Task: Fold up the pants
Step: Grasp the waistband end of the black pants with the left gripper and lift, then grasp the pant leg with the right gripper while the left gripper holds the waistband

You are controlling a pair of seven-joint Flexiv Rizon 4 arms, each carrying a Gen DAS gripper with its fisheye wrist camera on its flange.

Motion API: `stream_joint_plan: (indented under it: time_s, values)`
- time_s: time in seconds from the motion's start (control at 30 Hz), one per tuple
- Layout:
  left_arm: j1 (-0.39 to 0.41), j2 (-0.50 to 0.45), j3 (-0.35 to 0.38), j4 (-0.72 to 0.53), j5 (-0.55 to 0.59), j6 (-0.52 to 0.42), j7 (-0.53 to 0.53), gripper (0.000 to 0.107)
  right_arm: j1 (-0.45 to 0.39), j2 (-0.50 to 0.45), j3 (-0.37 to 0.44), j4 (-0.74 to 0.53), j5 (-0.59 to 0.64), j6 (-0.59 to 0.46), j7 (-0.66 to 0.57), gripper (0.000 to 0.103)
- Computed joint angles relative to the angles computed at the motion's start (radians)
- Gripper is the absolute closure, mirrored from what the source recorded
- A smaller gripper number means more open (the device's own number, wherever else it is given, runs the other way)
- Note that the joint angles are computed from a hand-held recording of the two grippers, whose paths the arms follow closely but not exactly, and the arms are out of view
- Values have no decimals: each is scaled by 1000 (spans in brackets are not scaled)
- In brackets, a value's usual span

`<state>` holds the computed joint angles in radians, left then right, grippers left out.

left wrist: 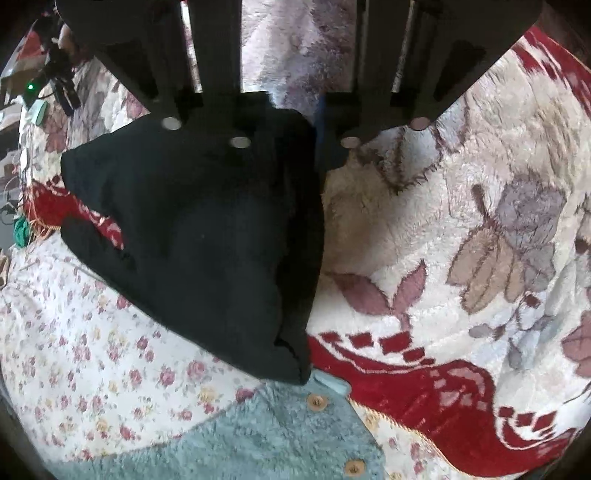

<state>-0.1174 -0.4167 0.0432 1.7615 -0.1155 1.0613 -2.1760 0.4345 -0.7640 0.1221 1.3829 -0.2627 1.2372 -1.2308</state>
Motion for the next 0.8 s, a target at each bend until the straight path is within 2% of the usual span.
stream_joint_plan:
  time_s: [0.07, 0.13, 0.23, 0.3, 0.4, 0.53, 0.6, 0.67, 0.8]
  values:
    - [-45, -1, 44, -7, 69, 23, -79, 97, -33, 14, 20, -1, 48, -13, 32, 13]
    - [-82, -4, 82, -17, 141, 34, -153, 98, -109, 5, 112, -43, 146, -43, 21, 13]
    - [-78, 8, 79, 1, 171, 102, -170, 101, -188, -21, 196, -107, 283, -38, -2, 13]
    - [-74, 11, 77, 5, 183, 114, -171, 101, -200, -38, 192, -150, 323, -33, 5, 13]
    - [-52, 8, 59, 29, 156, 139, -165, 101, -190, -72, 130, -223, 334, -39, 70, 13]
    - [-48, 3, 55, 43, 130, 164, -160, 101, -219, -162, 159, -395, 391, -171, 124, 17]
    - [-54, 2, 60, 40, 135, 178, -158, 101, -200, -188, 138, -448, 394, -203, 148, 17]
    - [-60, 2, 66, 42, 138, 186, -162, 101, -191, -235, 133, -540, 391, -285, 155, 17]
    - [-53, 2, 58, 54, 118, 203, -153, 101, -176, -258, 94, -594, 419, -330, 263, 15]
